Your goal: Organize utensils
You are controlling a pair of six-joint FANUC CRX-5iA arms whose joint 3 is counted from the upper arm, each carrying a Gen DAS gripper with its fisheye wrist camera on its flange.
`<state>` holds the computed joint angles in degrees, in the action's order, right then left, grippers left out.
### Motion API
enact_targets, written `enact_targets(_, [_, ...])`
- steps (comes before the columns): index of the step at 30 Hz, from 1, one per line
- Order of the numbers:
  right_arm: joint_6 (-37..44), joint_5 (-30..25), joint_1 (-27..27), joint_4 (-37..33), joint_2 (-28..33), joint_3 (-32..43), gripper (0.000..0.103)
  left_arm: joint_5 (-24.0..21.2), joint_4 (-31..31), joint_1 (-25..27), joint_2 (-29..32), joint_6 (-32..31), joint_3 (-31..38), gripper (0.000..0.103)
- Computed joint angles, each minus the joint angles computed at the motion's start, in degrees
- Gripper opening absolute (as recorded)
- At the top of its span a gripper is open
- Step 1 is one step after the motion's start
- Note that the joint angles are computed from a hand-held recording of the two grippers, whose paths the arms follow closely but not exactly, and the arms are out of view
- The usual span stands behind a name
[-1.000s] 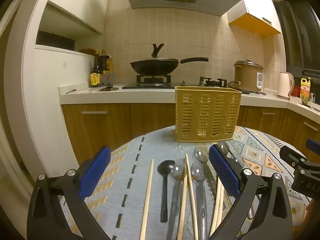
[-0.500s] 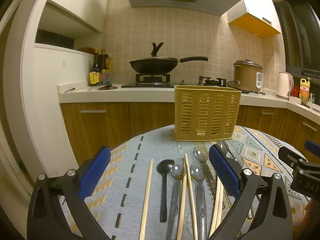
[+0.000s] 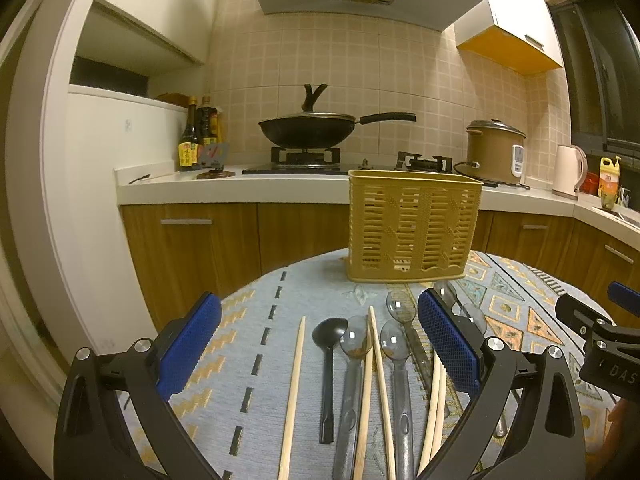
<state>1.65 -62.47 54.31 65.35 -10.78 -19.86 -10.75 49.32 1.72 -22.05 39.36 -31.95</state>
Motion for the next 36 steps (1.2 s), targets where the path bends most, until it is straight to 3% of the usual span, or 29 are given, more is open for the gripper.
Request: enact_targets(36, [0.6,-0.2,0.2,-0.5,0.4,0.3,0.096,-0.2,0.0,0.1,0.1,0.0,0.0,0.095])
